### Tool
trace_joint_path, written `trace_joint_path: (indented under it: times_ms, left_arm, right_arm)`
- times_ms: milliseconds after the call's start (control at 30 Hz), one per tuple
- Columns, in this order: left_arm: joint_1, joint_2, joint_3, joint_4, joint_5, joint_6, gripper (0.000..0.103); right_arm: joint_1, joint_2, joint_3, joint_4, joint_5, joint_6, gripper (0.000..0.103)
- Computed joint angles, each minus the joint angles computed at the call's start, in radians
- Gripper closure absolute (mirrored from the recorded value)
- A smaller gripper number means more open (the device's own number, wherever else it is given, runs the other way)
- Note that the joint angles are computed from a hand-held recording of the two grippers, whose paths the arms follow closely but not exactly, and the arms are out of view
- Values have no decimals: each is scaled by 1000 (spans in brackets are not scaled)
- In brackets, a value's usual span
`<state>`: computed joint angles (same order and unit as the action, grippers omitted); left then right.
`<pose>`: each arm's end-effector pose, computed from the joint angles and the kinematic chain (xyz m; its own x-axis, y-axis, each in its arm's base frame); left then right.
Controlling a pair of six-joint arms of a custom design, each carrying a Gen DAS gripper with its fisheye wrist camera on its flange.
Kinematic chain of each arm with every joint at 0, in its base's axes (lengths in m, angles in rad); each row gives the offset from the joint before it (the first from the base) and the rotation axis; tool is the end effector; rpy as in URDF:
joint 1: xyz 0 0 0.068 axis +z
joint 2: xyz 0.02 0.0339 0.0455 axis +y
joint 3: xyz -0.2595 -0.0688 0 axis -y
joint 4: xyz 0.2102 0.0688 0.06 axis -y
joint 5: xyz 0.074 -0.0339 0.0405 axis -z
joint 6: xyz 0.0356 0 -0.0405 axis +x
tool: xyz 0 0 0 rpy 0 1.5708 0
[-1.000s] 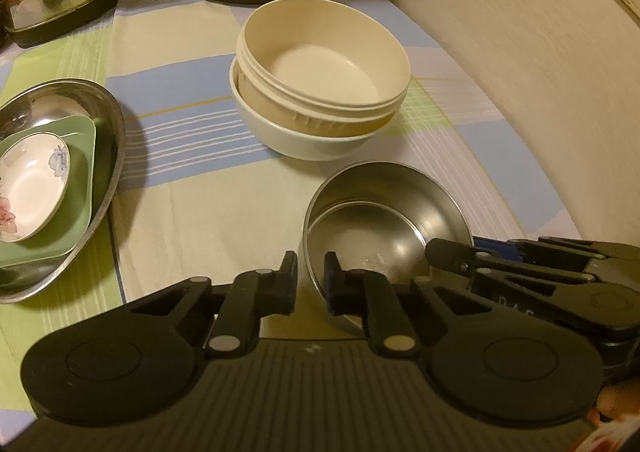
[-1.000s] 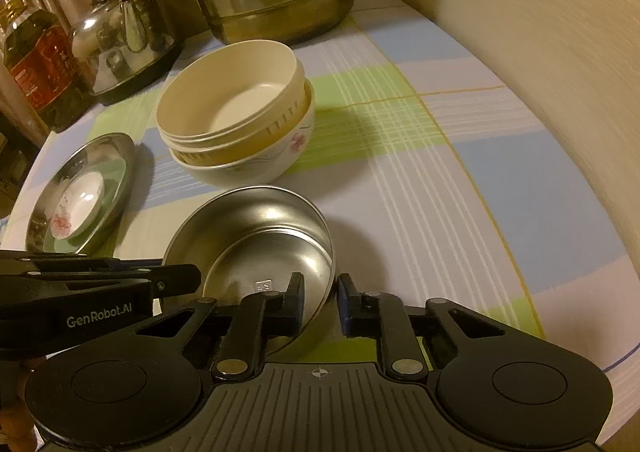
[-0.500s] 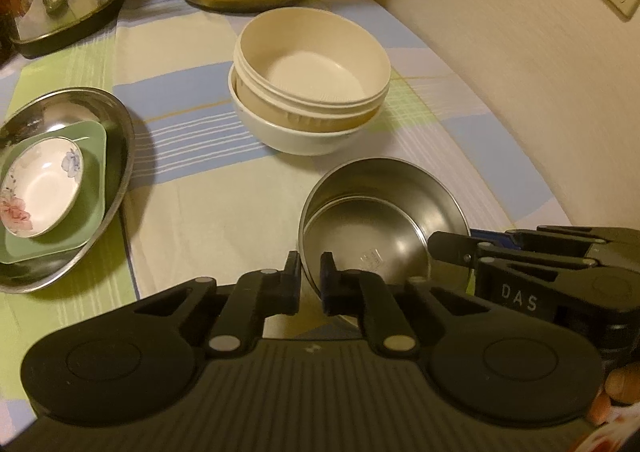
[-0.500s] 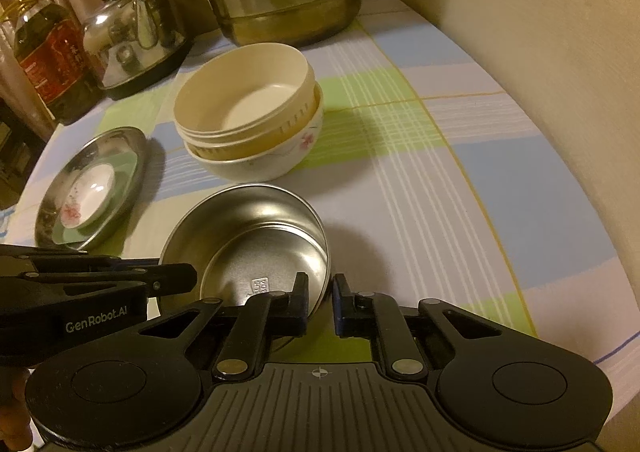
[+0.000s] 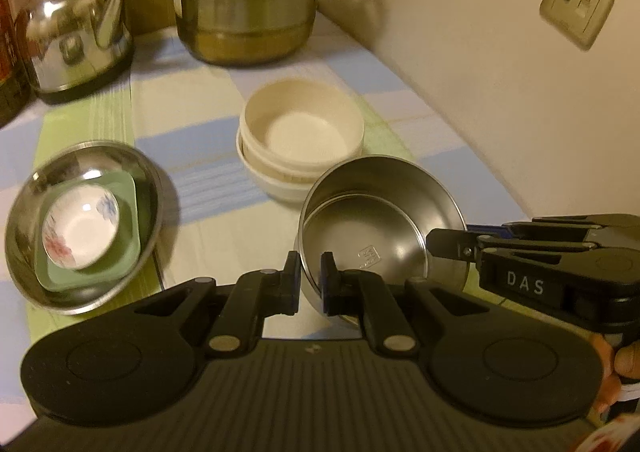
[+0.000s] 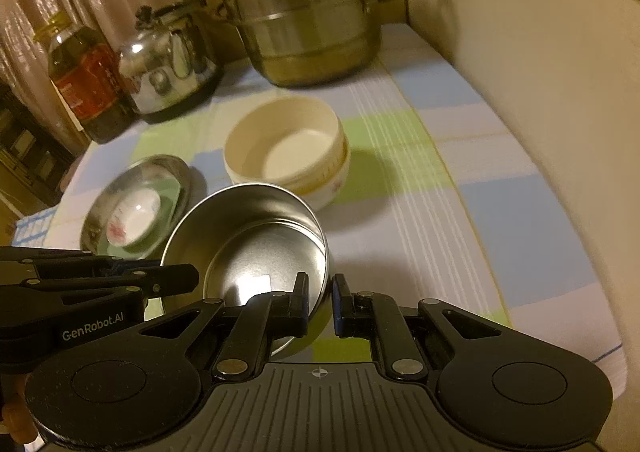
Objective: Organize plates and bowls
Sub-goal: 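Lift the steel bowl with the left gripper and carry it toward the stacked bowls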
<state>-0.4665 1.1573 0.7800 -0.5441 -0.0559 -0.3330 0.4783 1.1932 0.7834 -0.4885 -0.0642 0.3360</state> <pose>0.1791 -0.0879 0.2422 -0.8092 0.0421 -0.5860 0.1633 0.9742 -0.1556 0.1847 0.0983 0.2403 -0.8188 -0.0539 -0.5716 -0.2382 0.9378 0.2528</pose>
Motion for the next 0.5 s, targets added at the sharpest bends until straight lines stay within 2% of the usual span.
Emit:
trace_joint_path:
  times_ms: [233, 500]
  left_arm:
    - [52, 45, 102, -5, 11, 56, 95]
    - [137, 148, 212, 35, 33, 130, 95]
  right_arm:
    - [-28, 39, 132, -56, -13, -31, 91]
    - [-72, 172, 293, -60, -28, -63, 91]
